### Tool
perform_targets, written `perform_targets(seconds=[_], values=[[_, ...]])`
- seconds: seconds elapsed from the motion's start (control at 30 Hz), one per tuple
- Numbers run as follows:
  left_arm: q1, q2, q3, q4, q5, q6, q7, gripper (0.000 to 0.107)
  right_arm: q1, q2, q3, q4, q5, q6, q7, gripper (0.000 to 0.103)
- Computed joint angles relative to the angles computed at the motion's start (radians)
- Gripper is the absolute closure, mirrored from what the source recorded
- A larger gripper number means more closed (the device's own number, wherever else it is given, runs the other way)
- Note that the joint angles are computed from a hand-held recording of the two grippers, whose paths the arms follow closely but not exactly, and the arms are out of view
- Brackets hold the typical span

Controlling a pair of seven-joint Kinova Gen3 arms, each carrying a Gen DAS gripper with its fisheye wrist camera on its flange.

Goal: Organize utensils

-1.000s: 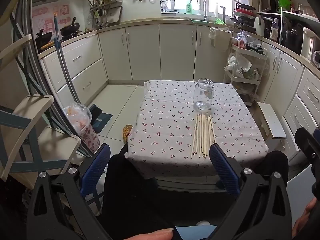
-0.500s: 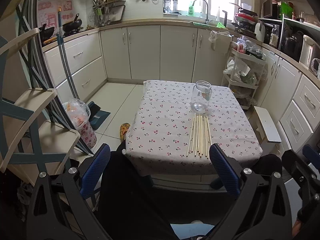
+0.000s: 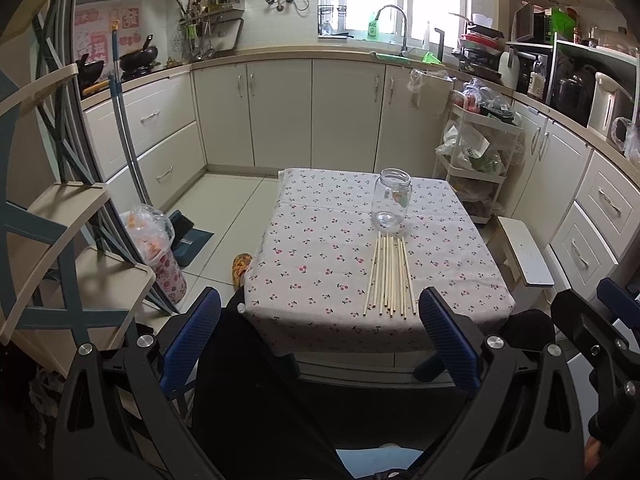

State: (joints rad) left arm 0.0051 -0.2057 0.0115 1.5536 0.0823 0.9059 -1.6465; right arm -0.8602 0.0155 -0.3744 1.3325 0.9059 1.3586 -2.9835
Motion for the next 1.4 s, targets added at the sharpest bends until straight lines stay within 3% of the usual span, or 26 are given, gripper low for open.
perform_targets(seconds=[0.63, 1.4], values=[[-0.002, -0.033, -0.029, 0.014, 0.053, -0.022, -0.033, 0.012, -0.033, 0.004, -0.014, 0.004, 0.065, 0.024, -0.027, 0.007], [-0.001, -0.036, -0.029, 0.019, 0.051, -0.024, -0.033, 0.012, -0.031, -0.003, -0.015, 0.012, 0.058, 0.017, -0.034, 0.007]])
